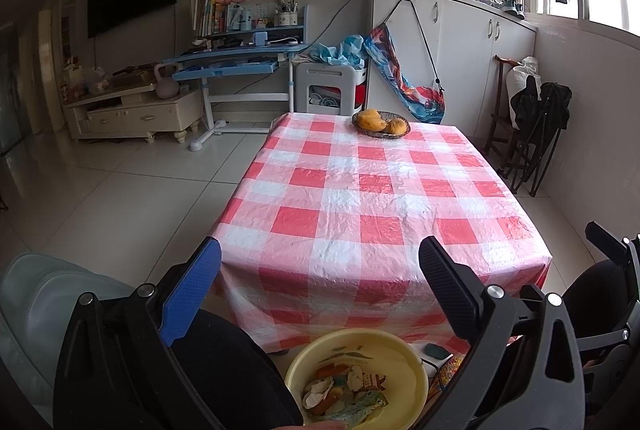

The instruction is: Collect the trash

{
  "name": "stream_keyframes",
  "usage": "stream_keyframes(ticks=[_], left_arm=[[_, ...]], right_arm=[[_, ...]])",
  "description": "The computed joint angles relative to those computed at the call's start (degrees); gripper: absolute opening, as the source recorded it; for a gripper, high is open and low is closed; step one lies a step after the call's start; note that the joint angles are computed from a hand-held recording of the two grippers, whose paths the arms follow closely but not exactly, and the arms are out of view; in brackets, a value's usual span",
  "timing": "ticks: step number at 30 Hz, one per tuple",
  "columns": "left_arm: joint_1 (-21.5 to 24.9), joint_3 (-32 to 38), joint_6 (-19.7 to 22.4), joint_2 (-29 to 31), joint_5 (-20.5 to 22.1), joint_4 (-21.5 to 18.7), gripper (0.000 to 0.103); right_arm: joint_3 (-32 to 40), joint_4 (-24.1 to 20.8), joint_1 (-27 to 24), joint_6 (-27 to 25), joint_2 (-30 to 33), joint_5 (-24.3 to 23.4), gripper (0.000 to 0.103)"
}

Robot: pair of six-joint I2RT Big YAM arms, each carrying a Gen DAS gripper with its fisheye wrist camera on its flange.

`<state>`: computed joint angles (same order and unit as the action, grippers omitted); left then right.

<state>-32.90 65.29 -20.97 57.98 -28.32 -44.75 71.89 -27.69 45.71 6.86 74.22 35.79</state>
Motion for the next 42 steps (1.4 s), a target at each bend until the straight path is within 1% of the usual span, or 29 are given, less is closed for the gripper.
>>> stream_keyframes(ticks=[42], left_arm=[[0.01, -0.71, 0.82, 0.03, 0.30, -0.59, 0.096]], right_arm=[[-0.26, 0.04, 0.49, 0.37, 0.59, 0.26, 0.095]])
